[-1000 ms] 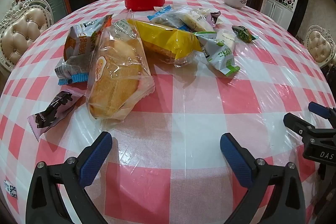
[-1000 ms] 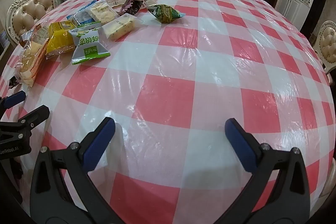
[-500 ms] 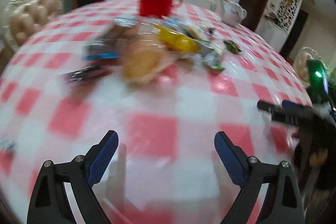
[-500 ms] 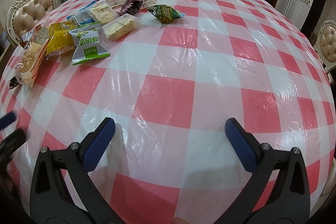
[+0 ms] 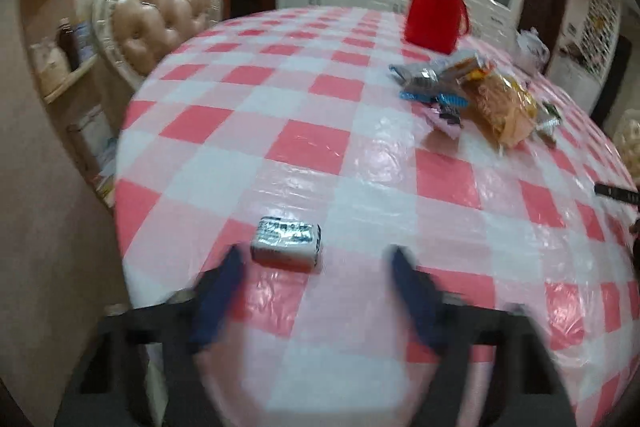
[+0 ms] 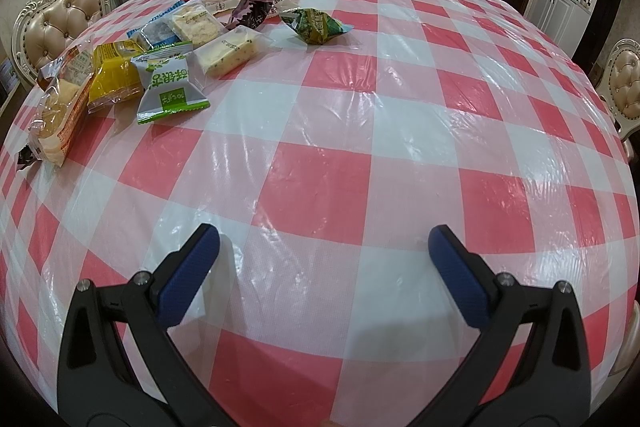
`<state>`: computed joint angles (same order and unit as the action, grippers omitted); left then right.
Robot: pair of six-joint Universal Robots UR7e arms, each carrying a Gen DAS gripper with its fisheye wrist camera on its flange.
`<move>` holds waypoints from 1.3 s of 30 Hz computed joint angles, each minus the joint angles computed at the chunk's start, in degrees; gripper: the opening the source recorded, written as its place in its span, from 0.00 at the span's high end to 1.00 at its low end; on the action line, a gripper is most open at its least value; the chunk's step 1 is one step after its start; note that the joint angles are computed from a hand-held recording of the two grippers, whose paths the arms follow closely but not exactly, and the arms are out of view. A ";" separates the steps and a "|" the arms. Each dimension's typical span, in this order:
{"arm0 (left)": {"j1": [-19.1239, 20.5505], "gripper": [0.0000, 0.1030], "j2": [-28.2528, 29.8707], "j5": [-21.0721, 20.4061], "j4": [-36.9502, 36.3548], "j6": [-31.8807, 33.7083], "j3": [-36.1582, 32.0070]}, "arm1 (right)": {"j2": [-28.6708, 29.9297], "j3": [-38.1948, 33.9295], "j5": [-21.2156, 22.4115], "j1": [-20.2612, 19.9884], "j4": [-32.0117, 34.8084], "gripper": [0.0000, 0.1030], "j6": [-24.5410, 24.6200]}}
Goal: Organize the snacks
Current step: 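Grasp the white milk candy with the left tool while the right tool grasps the green-white packet, then carry both held snacks to the purple-rimmed bin and open both tools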
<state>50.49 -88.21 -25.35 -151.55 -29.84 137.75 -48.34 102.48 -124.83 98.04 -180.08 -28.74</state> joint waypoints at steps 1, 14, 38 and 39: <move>0.65 0.55 0.58 -0.03 -0.36 1.71 -0.70 | 0.00 0.00 0.00 0.00 0.00 0.00 0.00; -1.21 0.66 16.50 -11.74 -14.82 19.63 -8.35 | -0.01 -0.02 0.01 -0.01 0.03 0.00 -0.02; 1.35 0.64 24.65 -19.74 -14.26 17.49 -17.19 | 11.94 -15.63 11.83 3.52 8.48 0.51 -3.92; 1.46 0.61 24.44 -19.60 -14.41 17.17 -17.04 | 11.21 -14.39 12.57 3.42 7.59 0.52 -3.71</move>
<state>51.94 -63.78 -44.94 -165.96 -12.67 120.70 -37.13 88.10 -112.26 101.47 -172.49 -32.45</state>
